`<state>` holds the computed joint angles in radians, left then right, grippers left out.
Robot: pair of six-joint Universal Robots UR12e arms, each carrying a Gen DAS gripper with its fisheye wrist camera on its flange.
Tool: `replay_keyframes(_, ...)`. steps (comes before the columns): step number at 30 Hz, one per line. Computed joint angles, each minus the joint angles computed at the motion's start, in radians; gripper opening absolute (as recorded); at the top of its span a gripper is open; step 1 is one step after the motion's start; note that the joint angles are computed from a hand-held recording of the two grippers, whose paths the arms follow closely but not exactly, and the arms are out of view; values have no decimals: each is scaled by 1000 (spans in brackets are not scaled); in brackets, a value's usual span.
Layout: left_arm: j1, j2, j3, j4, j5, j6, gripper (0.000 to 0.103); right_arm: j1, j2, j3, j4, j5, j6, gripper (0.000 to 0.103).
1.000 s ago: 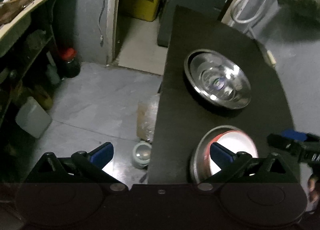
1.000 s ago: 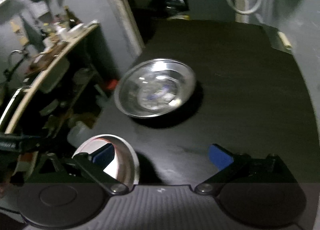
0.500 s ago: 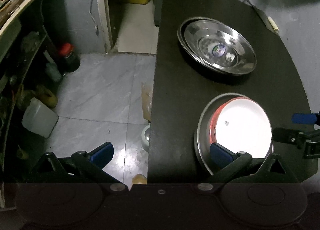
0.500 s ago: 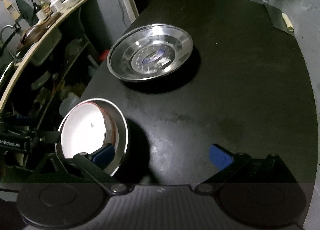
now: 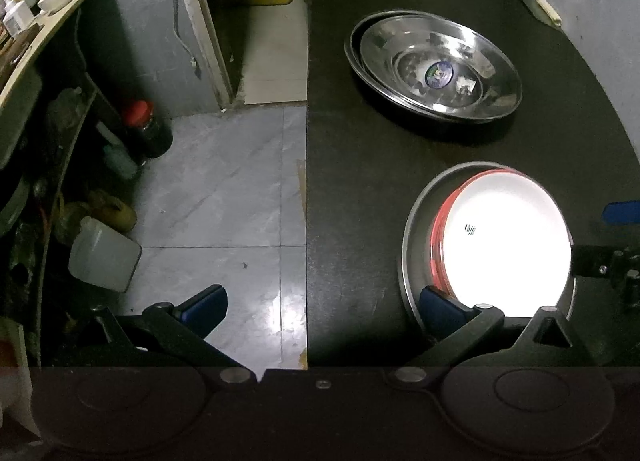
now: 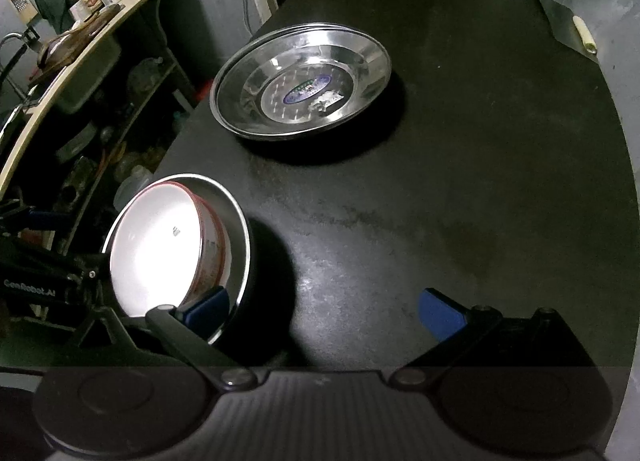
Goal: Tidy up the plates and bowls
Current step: 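Grasp the rim of the steel mixing bowl with both grippers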
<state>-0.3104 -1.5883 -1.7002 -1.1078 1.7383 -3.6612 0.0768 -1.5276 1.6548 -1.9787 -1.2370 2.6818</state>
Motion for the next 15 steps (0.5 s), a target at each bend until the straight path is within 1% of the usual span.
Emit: replay_keyframes(15, -7, -13, 18, -17, 21, 29, 102, 10, 14, -11, 6, -25, -16, 103)
